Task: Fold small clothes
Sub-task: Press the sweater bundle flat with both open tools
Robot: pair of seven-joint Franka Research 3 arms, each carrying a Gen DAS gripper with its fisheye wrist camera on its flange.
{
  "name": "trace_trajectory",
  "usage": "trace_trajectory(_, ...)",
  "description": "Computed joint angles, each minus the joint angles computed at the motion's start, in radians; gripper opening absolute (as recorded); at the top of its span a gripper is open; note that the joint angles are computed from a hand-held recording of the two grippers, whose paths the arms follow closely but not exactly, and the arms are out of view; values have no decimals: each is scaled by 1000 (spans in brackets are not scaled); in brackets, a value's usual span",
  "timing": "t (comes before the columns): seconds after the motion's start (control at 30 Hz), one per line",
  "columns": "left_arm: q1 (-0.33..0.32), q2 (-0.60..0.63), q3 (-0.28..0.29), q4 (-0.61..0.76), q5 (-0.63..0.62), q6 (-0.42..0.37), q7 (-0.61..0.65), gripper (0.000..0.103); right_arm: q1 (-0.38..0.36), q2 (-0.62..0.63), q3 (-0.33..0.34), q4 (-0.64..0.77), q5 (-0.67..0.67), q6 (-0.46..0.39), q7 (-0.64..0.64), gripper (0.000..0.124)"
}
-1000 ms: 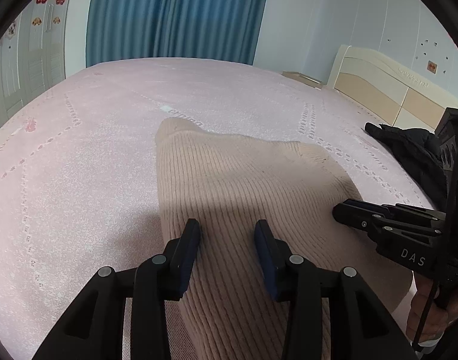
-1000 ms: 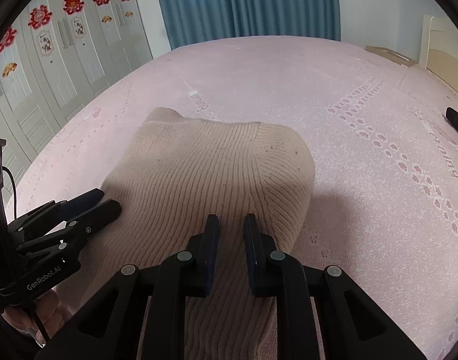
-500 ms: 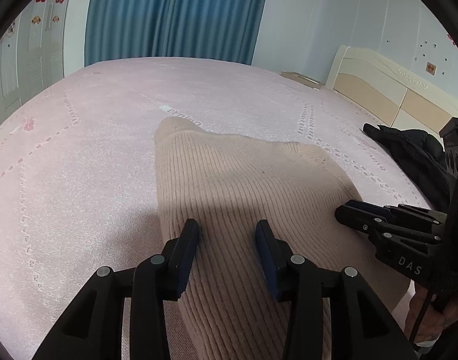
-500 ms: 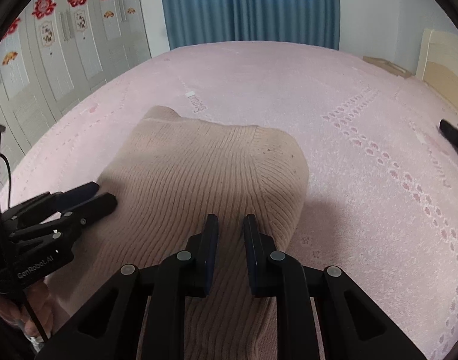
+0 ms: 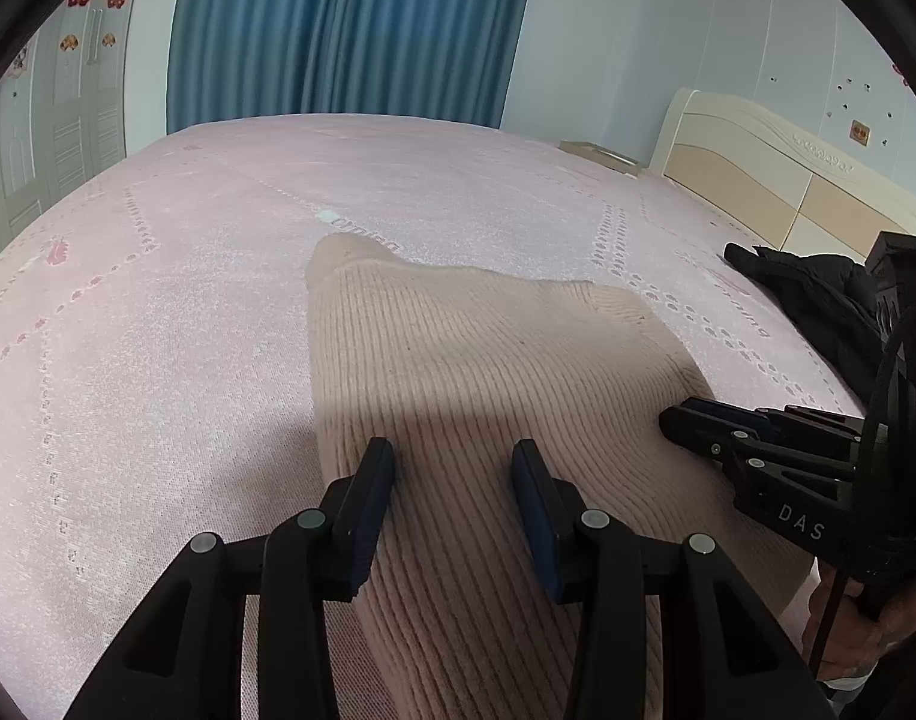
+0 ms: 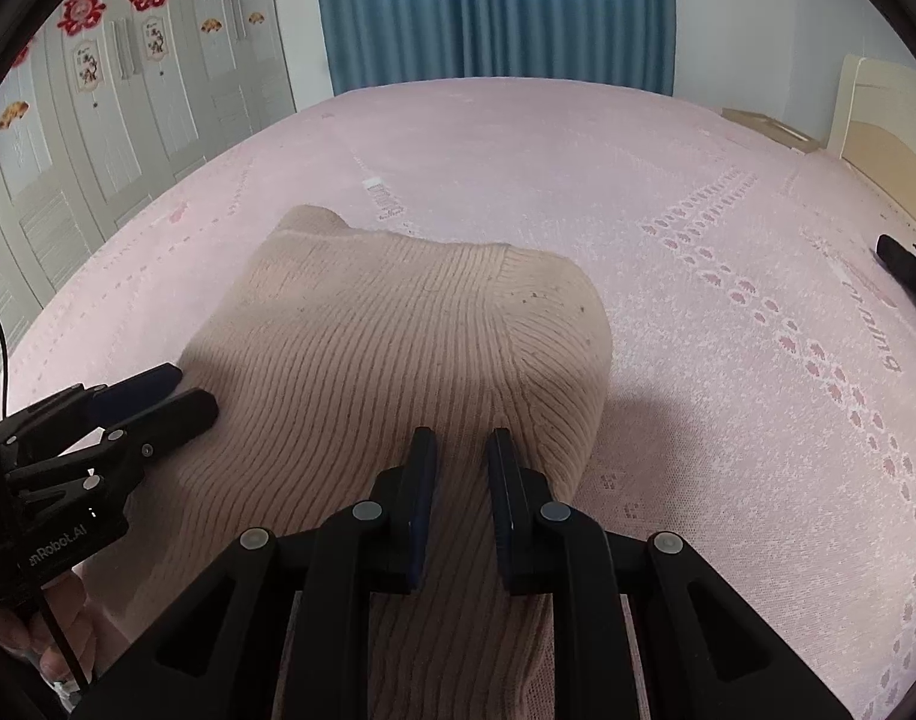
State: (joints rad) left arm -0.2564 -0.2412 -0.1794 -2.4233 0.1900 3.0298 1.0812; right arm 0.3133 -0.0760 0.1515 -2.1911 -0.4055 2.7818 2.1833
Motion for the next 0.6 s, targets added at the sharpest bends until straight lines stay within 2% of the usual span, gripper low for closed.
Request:
trace_trajectory(0.17,-83,10,73,5,-123,-9,102,40,2,3,-2,4,7,-4,1,17)
trace_trajectory(0.23,-71,15,61,9,-131,-11,107,41,3,5,-3,5,15,-5,-1,17)
trace_trajectory(0.33,-9,19,1,17,-60,-22,57,41,3,8,-2,9,0,-13,12,17)
trace_trajectory(0.5,-39,23,30,21,-99,-31,95,42,7,13,-6,13,10,-21,4,17)
trace_trajectory(0.6,-12,23,4,22,-64,-33,69,42,9,14,-12,11,39,-15,-16,17)
